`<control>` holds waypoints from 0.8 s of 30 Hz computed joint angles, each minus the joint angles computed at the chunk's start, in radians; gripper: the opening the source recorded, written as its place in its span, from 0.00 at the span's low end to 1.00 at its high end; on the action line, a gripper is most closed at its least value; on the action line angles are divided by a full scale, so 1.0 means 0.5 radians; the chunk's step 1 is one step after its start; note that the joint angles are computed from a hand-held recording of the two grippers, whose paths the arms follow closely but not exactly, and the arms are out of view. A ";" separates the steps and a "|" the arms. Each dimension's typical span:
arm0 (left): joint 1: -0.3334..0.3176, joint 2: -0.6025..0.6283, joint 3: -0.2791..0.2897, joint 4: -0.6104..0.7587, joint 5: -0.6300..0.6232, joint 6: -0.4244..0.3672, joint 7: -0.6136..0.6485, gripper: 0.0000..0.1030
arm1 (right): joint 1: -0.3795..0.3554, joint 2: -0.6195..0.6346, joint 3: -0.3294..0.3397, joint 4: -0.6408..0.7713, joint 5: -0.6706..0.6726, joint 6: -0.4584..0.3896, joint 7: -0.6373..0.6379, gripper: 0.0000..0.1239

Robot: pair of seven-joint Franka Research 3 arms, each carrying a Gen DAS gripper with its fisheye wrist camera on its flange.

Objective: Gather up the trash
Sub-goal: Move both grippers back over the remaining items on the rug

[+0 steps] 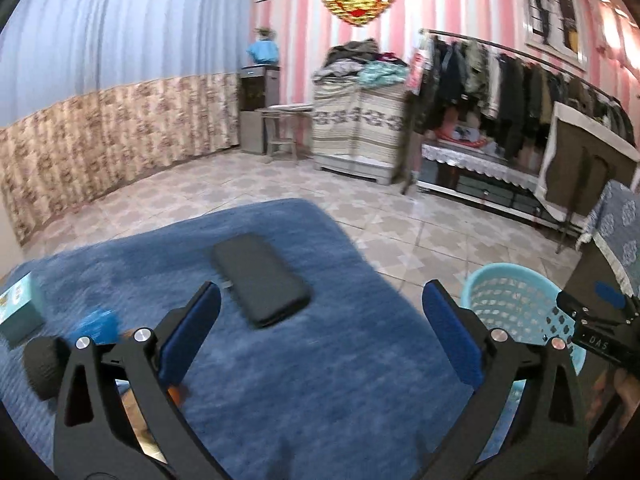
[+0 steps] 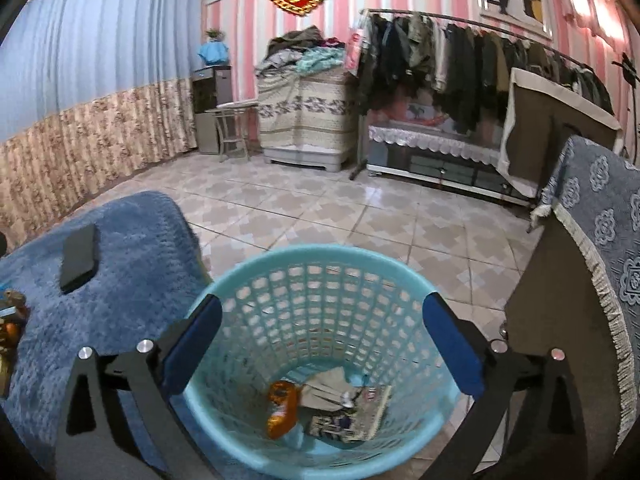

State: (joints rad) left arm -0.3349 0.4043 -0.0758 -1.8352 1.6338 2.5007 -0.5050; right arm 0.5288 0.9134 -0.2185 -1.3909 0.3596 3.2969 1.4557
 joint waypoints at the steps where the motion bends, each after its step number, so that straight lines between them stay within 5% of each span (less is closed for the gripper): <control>1: -0.003 -0.052 0.005 -0.071 0.007 -0.025 -0.033 0.95 | -0.019 -0.024 0.053 -0.032 -0.020 0.032 -0.024 0.79; 7: 0.066 -0.406 -0.065 -0.547 -0.034 -0.209 -0.127 0.95 | -0.141 -0.120 0.355 -0.152 -0.105 0.137 -0.198 0.79; 15: 0.226 -0.744 -0.186 -1.072 -0.117 -0.255 -0.311 0.95 | -0.270 -0.192 0.667 -0.270 -0.160 0.198 -0.306 0.79; 24: 0.357 -0.787 -0.189 -1.347 -0.072 -0.086 -0.506 0.95 | -0.106 -0.168 0.618 -0.235 -0.163 0.111 -0.377 0.79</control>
